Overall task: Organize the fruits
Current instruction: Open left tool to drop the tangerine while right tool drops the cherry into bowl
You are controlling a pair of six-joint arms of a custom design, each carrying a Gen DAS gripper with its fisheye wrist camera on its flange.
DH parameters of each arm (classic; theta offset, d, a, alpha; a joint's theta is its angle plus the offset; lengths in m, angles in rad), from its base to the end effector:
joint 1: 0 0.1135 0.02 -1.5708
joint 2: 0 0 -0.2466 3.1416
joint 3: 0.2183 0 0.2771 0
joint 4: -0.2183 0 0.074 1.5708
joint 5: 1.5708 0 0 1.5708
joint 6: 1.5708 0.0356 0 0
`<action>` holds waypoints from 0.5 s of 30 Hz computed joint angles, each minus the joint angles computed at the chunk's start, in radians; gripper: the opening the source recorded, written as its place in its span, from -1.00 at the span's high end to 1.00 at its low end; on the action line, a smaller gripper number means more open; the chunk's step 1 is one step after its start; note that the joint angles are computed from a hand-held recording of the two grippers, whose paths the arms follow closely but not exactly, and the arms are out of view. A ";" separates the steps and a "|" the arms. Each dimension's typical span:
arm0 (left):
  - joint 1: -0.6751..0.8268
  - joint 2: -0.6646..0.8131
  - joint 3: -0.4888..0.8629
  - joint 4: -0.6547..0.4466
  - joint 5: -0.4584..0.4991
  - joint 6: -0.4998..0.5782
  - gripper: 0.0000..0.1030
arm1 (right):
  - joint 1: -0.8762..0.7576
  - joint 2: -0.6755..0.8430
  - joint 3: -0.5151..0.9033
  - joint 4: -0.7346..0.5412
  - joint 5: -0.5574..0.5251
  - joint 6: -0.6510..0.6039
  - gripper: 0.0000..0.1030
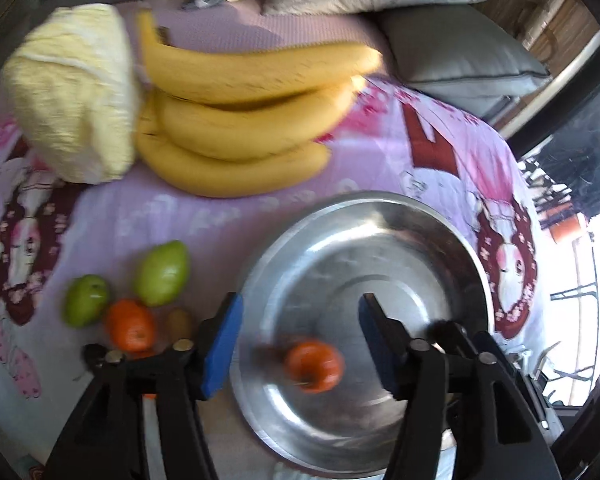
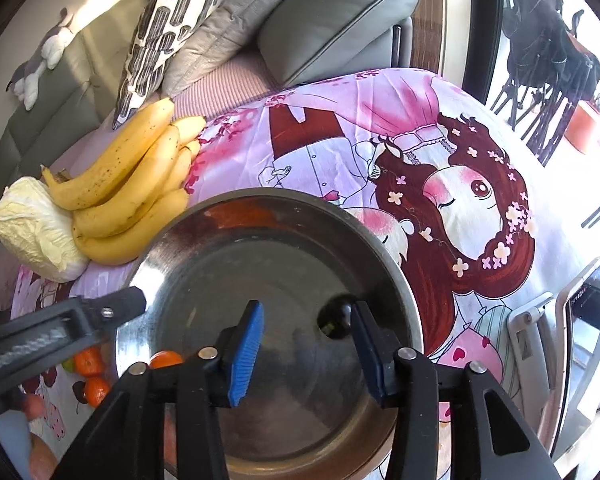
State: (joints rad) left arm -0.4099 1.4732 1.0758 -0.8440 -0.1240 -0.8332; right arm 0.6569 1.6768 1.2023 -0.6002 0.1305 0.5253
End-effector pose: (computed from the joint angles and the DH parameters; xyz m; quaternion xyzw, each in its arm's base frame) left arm 0.2806 -0.1171 0.2061 -0.2168 0.9605 -0.0456 0.1686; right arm 0.2928 0.2199 0.1924 -0.0476 0.9663 0.0840 0.2386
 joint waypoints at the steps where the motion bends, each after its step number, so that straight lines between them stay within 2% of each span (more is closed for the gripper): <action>1: 0.001 -0.023 -0.016 -0.011 -0.024 -0.004 -0.39 | 0.007 -0.005 -0.001 0.001 0.004 -0.004 -0.23; 2: 0.002 -0.045 -0.030 -0.026 -0.052 -0.010 -0.42 | 0.013 -0.009 -0.002 0.003 0.008 -0.007 -0.32; 6: 0.016 -0.122 -0.099 -0.070 -0.119 -0.024 -0.58 | 0.042 -0.002 0.009 0.007 0.002 -0.019 -0.45; 9: 0.037 -0.181 -0.161 -0.080 -0.120 -0.024 -0.64 | 0.070 0.017 0.025 0.000 0.000 -0.033 -0.56; 15: 0.077 -0.309 -0.265 -0.115 -0.104 -0.033 -0.65 | 0.116 0.011 0.018 0.019 -0.001 -0.043 -0.94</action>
State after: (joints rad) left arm -0.3330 1.1639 0.8107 -0.9590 -0.2281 -0.8659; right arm 0.7729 1.6874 1.2204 -0.5808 0.1292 0.4824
